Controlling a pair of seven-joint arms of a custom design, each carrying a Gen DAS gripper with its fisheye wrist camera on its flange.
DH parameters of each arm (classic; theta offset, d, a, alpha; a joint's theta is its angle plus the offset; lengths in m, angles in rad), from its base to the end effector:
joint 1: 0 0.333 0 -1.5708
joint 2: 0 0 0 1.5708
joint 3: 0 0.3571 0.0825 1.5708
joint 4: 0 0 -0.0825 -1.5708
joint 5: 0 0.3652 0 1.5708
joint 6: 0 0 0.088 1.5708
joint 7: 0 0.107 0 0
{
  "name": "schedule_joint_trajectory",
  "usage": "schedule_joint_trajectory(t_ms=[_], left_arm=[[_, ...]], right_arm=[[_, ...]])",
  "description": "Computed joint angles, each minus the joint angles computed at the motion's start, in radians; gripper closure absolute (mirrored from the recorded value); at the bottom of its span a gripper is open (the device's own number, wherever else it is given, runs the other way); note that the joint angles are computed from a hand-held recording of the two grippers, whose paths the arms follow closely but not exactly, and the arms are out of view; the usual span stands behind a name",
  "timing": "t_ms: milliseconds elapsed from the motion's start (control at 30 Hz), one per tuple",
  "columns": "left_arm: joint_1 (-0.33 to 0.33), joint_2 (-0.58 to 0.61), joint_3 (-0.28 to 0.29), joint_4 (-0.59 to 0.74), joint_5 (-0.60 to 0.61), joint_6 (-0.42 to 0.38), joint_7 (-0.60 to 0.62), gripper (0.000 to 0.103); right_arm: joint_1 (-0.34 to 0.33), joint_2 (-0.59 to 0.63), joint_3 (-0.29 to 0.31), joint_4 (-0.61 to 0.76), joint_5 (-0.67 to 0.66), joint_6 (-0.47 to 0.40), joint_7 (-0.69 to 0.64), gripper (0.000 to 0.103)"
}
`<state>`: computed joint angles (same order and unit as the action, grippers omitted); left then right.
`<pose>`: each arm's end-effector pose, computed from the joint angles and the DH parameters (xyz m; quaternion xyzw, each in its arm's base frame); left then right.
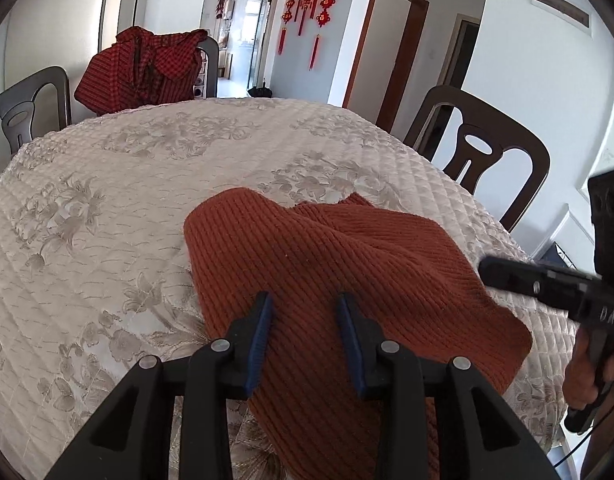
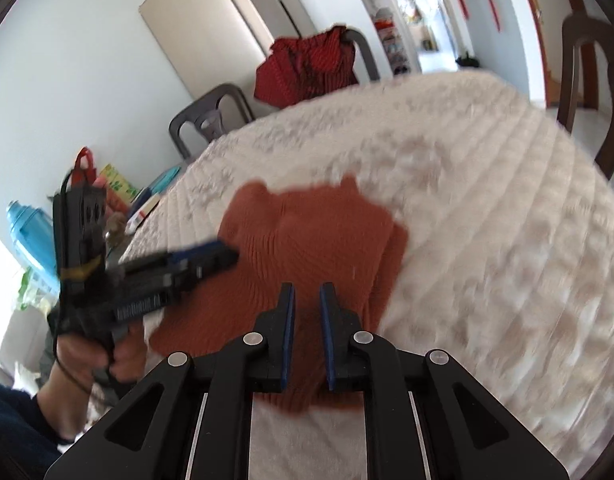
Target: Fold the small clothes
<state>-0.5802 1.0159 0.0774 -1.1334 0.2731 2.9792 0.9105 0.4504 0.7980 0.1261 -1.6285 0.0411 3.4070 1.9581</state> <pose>0.7074 -0.4436 0.3109 -0.5920 0.6942 -0.3700 0.1754 0.6479 0.3834 0.3177 -0.6406 0.6047 -0.1072 0.4609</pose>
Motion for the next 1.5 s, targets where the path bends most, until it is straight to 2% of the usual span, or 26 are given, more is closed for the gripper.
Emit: schedule_joint_trajectory(t_ms=[67,100,133,200,233,300,333,400,467,600,633,667,733,800,833,867,900,1033,1167,1300,1367,1433,1500], left_arm=[[0.006,0.001,-0.008,0.003,-0.002,0.001,0.004,0.066],[0.008,0.001,-0.012,0.0,-0.004,0.005,0.005,0.066],[0.012,0.004,-0.017,0.005,-0.007,0.005,0.008,0.066],[0.017,0.002,-0.024,0.001,-0.012,0.011,0.013,0.066],[0.019,0.001,-0.027,-0.002,-0.015,0.015,0.016,0.066],[0.024,0.0,-0.034,-0.006,-0.021,0.02,0.022,0.066],[0.026,0.0,-0.036,-0.007,-0.025,0.023,0.025,0.066],[0.031,-0.002,-0.042,-0.011,-0.032,0.028,0.033,0.066],[0.033,-0.002,-0.046,-0.015,-0.04,0.034,0.039,0.066],[0.044,-0.003,-0.063,-0.021,-0.058,0.048,0.057,0.066],[0.048,-0.003,-0.069,-0.023,-0.063,0.051,0.062,0.066],[0.048,-0.006,-0.068,-0.027,-0.066,0.054,0.065,0.066],[0.029,-0.021,-0.041,-0.044,-0.069,0.052,0.054,0.066],[0.015,-0.057,-0.02,-0.102,-0.067,0.088,0.039,0.066],[0.009,-0.08,-0.013,-0.143,-0.066,0.121,0.035,0.066],[0.001,-0.101,-0.004,-0.183,-0.068,0.152,0.033,0.066],[-0.009,-0.122,0.008,-0.224,-0.072,0.182,0.032,0.066],[-0.027,-0.195,0.015,-0.373,-0.116,0.267,0.055,0.066],[-0.042,-0.236,0.004,-0.465,-0.165,0.305,0.093,0.066],[-0.057,-0.215,-0.001,-0.444,-0.205,0.255,0.135,0.067],[-0.083,-0.205,0.028,-0.43,-0.214,0.229,0.134,0.067],[-0.079,-0.204,0.023,-0.429,-0.216,0.225,0.133,0.067],[-0.055,-0.203,-0.006,-0.43,-0.22,0.228,0.135,0.067]], right_arm=[[0.0,0.022,-0.003,0.061,-0.004,-0.022,-0.005,0.088],[0.016,0.033,-0.024,0.094,0.006,-0.049,-0.004,0.088],[0.05,0.056,-0.073,0.154,0.024,-0.103,0.001,0.088],[0.068,0.094,-0.106,0.228,0.029,-0.166,0.007,0.088],[0.083,0.126,-0.139,0.289,0.04,-0.226,0.026,0.088],[0.098,0.162,-0.184,0.336,0.049,-0.267,0.07,0.088],[0.083,0.173,-0.177,0.341,0.016,-0.257,0.115,0.088],[0.016,0.179,-0.078,0.324,0.086,-0.208,0.053,0.09],[-0.023,0.174,-0.031,0.3,0.058,-0.181,0.08,0.091],[0.023,0.167,-0.095,0.305,0.056,-0.21,0.102,0.091],[0.018,0.168,-0.088,0.308,0.052,-0.211,0.101,0.091],[-0.006,0.171,-0.055,0.307,0.048,-0.202,0.091,0.091],[-0.044,0.174,0.0,0.302,0.04,-0.187,0.072,0.09],[-0.018,0.152,-0.037,0.279,0.042,-0.189,0.077,0.088],[0.015,0.131,-0.082,0.254,0.045,-0.181,0.087,0.088],[0.046,0.106,-0.121,0.217,0.046,-0.158,0.094,0.088],[0.058,0.085,-0.131,0.185,0.042,-0.133,0.091,0.088],[0.056,-0.011,-0.093,0.021,0.007,-0.014,0.034,0.088],[0.071,-0.079,-0.073,-0.108,-0.015,0.039,-0.031,0.088],[0.126,-0.074,-0.125,-0.117,0.034,-0.043,-0.054,0.088],[0.182,-0.058,-0.197,-0.099,0.074,-0.104,-0.036,0.088],[0.175,-0.053,-0.192,-0.102,0.073,-0.089,-0.029,0.088],[0.197,-0.047,-0.221,-0.091,0.075,-0.103,-0.027,0.088]])
